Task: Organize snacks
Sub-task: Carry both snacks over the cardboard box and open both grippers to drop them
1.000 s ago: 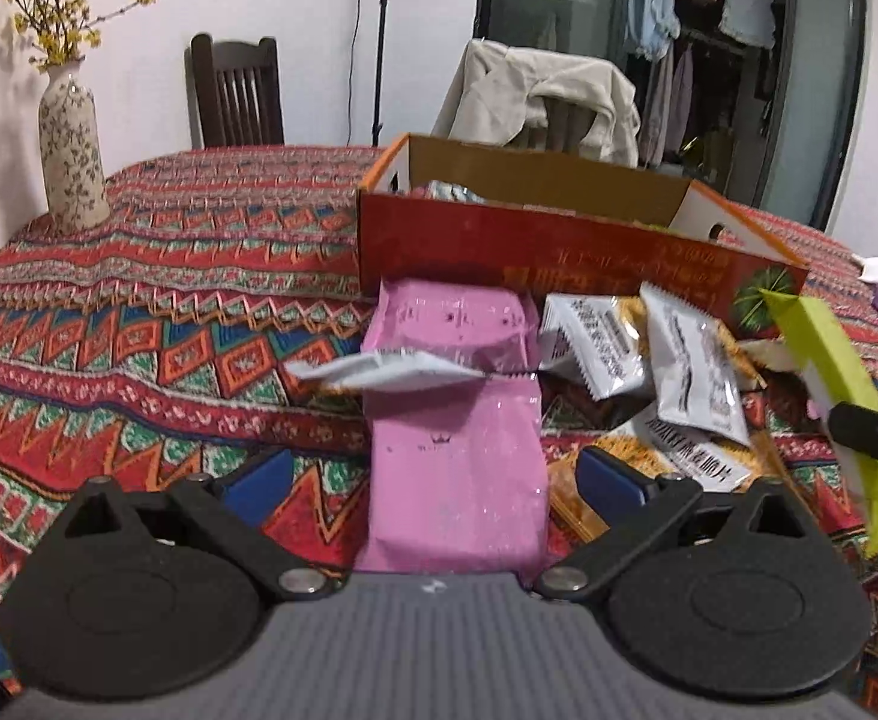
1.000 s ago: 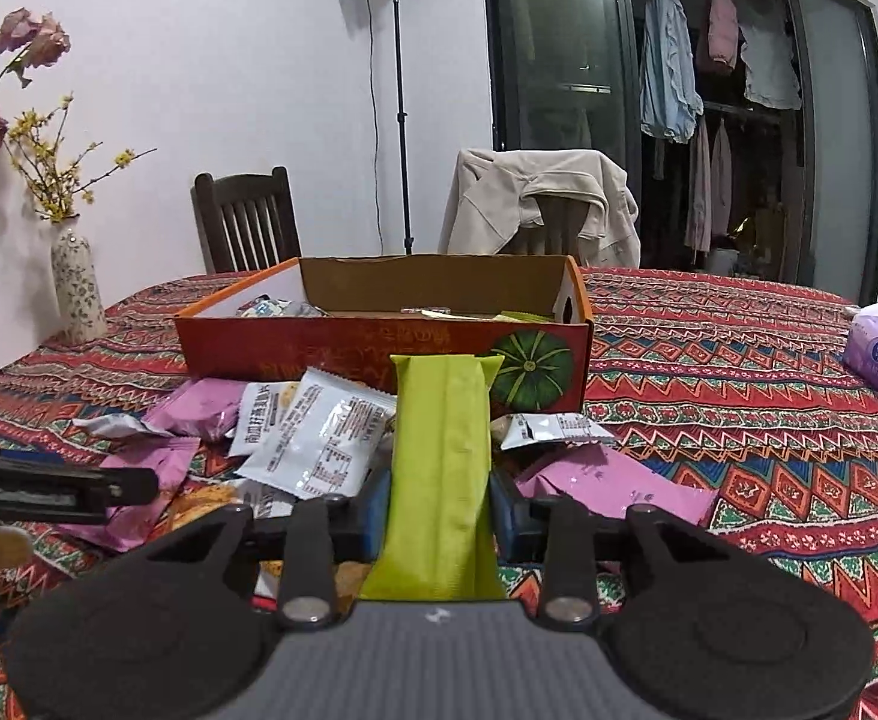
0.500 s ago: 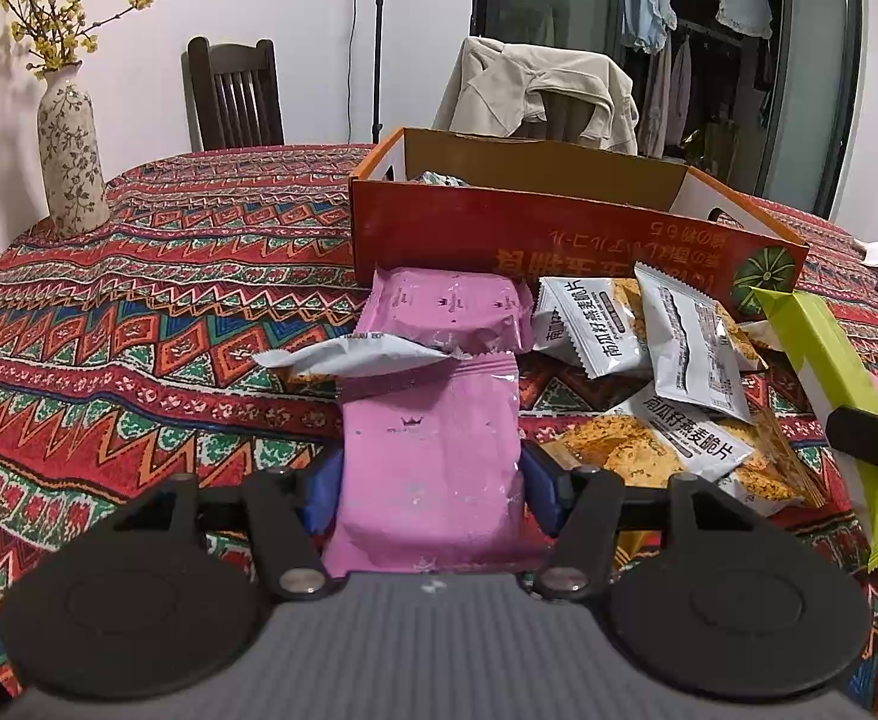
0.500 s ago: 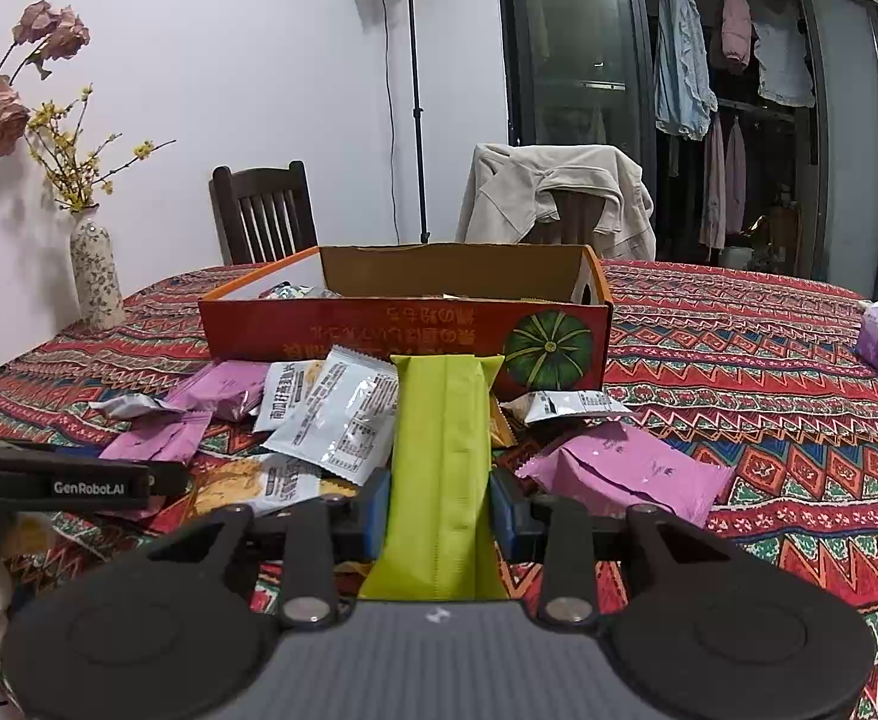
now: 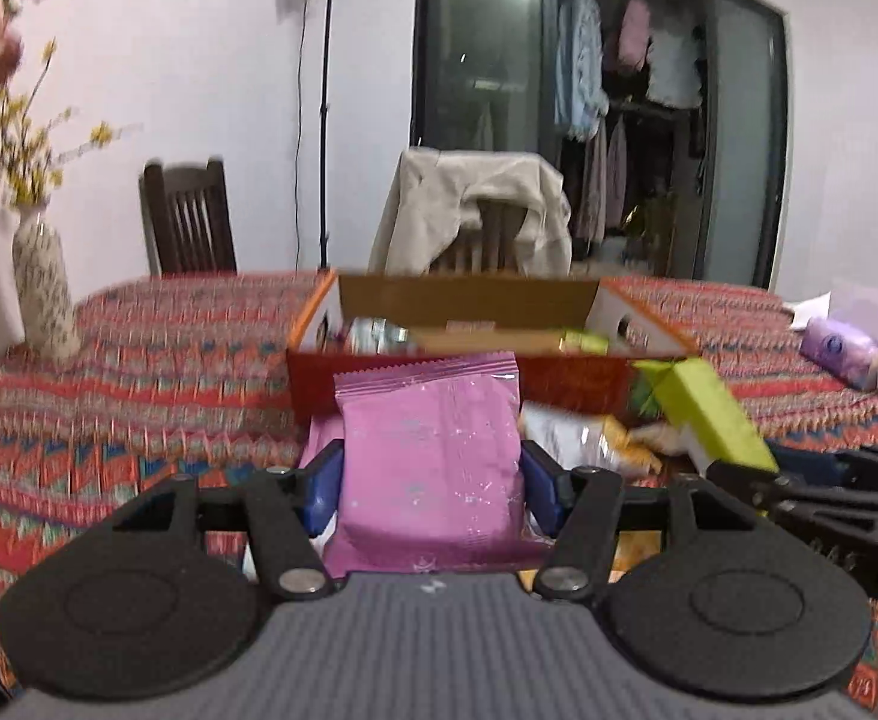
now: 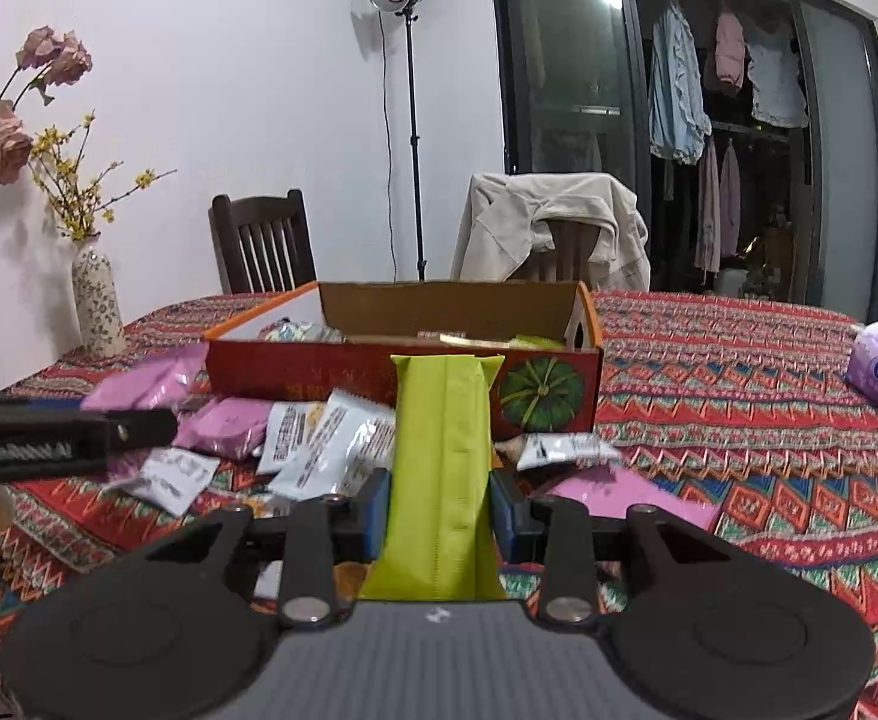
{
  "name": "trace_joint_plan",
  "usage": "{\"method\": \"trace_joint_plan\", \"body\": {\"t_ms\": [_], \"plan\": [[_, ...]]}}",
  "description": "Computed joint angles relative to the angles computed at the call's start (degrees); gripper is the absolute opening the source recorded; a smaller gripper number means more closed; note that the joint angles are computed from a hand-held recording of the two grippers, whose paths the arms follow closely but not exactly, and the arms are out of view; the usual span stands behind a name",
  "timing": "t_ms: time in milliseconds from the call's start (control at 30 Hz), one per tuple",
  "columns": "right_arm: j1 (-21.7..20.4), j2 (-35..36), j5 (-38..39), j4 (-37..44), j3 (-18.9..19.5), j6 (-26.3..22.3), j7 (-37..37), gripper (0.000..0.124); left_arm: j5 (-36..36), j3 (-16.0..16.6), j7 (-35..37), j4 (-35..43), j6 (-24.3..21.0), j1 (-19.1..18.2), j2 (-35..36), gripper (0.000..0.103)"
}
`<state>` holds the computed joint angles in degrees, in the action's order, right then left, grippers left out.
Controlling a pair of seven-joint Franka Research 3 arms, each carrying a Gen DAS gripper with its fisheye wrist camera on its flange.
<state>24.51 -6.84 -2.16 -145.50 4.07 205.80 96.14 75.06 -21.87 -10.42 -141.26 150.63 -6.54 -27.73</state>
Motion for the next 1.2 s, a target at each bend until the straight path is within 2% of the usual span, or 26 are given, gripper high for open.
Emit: {"method": "trace_joint_plan", "body": {"t_ms": [167,300,433,667,833,933,1100,1200], "plan": [[-0.62,1.29,1.39,2.76,0.69,0.64,-2.05,0.034,4.46,-0.53,-0.8,4.23,-1.42,1.28,2.15,0.062],[-1.21,3.01,2.94,6.73,1.36,0.21,-4.33,0.034,6.66,0.29,-0.38,8.13,-2.78,1.02,5.24,0.062],[-2.02,5.49,-3.71,12.19,0.02,-1.49,1.1,0.034,7.5,2.19,0.52,12.37,-2.58,0.82,8.94,0.062],[-2.79,11.85,5.01,23.49,2.3,-6.61,-6.71,0.034,9.42,4.83,0.58,19.08,-3.19,0.72,15.09,0.062],[2.2,17.63,17.08,32.42,-0.57,-9.53,-17.29,0.034,10.58,6.98,-0.4,23.32,-2.72,0.72,19.14,0.062],[6.43,21.2,22.55,37.68,-4.35,-11.52,-21.0,0.034,10.82,8.0,-0.56,25.87,-2.83,0.49,21.8,0.062],[12.56,26.93,26.59,45.39,-11.4,-14.81,-22.31,0.034,10.79,9.99,-0.58,29.77,-2.84,-0.03,26.34,0.062],[14.33,29.88,26.18,48.58,-14.16,-16.07,-20.95,0.034,11.02,11.13,-1.43,30.98,-2.52,-0.38,28.24,0.062]]}}
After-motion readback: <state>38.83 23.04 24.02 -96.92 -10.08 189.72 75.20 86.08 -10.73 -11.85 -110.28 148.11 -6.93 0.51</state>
